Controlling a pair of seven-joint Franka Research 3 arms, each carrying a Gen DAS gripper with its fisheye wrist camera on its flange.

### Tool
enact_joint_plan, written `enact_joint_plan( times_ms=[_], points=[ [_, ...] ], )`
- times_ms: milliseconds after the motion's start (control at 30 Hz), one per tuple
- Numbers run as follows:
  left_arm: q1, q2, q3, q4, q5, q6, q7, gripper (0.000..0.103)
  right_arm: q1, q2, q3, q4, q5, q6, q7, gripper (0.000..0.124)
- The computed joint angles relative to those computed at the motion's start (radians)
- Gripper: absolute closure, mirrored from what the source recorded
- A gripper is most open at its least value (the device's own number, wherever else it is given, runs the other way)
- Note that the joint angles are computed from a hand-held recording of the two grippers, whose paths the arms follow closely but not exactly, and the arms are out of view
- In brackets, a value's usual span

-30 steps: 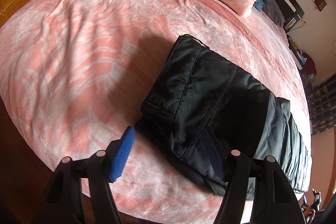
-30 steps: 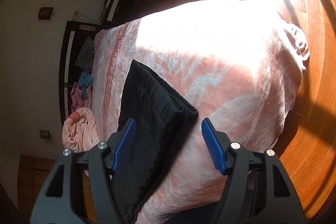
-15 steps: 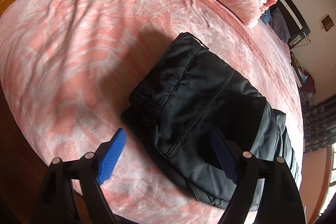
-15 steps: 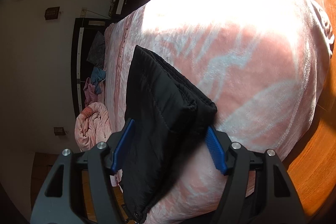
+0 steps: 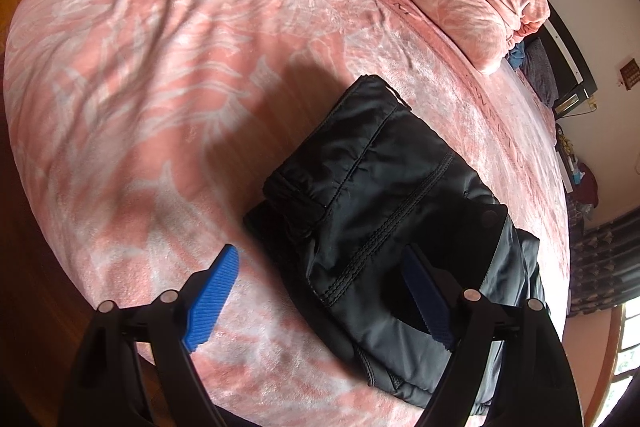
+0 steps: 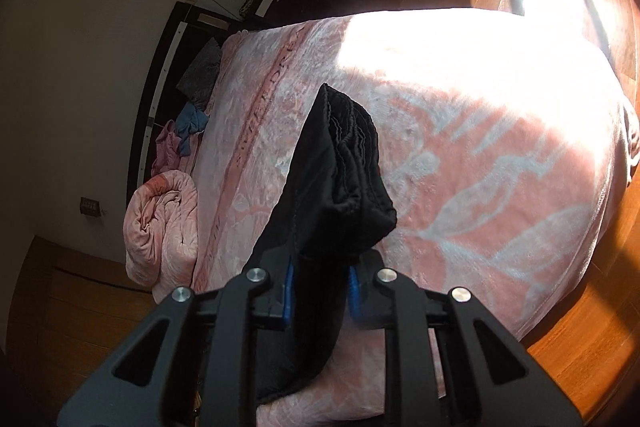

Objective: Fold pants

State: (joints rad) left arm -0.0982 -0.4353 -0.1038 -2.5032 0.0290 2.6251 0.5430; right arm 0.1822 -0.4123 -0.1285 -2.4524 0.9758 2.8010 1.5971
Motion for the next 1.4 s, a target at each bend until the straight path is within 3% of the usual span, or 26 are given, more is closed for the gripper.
enact_joint_plan(
  times_ms=[233, 500, 933, 1400],
  points=[
    [0.007, -0.024, -0.002, -0.019, 0.02, -0.001, -0.006, 0.019, -0.131, 0.008, 0.173, 0.121, -0.447, -0.074, 0.285, 0.106],
    [0.004, -0.06, 0.01, -0.061, 0.007, 0.038, -0.006, 0.016, -0.146, 0.054, 0.282, 0.297, -0.837, -0.189, 0.466, 0.107],
    [-0.02, -0.08, 0.025, -0.09, -0.012, 0.065, 0.043, 0.016, -0.033, 0.183, 0.349, 0.546, -1.245, -0.362, 0.615, 0.107],
    [-0.033, -0.111, 0.03, -0.095, -0.029, 0.037, 0.117, 0.014, 0.175, 0.367, 0.344, 0.785, -1.503, -0.512, 0.684, 0.109]
  ],
)
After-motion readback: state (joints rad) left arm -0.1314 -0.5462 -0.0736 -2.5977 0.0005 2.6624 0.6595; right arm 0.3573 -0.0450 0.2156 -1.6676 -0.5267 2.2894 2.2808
